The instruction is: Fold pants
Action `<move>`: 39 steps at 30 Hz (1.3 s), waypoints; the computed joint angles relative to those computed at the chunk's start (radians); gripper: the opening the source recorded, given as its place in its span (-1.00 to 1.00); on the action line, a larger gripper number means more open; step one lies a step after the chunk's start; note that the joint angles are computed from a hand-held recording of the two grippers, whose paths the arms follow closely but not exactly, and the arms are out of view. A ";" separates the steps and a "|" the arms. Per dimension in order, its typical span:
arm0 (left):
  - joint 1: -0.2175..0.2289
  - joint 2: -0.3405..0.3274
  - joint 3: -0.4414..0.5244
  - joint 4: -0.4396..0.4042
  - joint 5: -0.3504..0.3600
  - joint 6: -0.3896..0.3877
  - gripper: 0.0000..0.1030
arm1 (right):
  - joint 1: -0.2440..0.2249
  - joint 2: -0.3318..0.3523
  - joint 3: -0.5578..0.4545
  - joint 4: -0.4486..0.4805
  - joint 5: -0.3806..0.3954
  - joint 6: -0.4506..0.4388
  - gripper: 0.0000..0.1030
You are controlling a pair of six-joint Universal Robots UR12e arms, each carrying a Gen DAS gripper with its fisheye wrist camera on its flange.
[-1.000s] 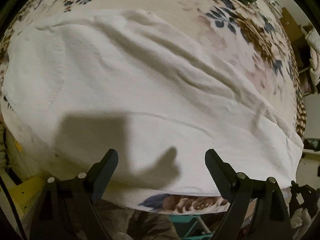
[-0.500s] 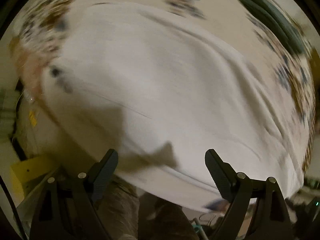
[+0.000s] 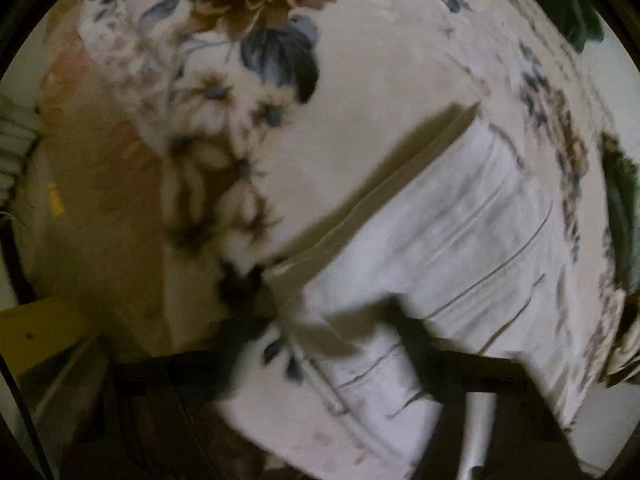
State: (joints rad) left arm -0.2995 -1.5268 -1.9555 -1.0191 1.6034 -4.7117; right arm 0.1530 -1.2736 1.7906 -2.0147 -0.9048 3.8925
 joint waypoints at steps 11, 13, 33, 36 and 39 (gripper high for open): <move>-0.034 0.015 0.011 -0.075 0.023 -0.001 -0.60 | 0.013 -0.051 -0.048 0.187 -0.166 -0.191 -0.78; -0.023 0.019 0.001 -0.088 -0.013 -0.005 -0.32 | 0.018 -0.015 -0.077 0.273 -0.182 -0.254 -0.56; -0.065 -0.318 0.416 -0.323 0.137 0.550 0.78 | 0.164 0.511 -1.011 0.923 -0.402 -1.259 -0.87; -0.051 -0.296 0.374 -0.310 0.100 0.528 0.78 | 0.098 0.515 -1.038 0.876 -0.223 -1.117 -0.89; -0.039 -0.271 0.342 -0.304 0.068 0.492 0.78 | 0.068 0.534 -1.089 0.911 -0.196 -1.098 -0.88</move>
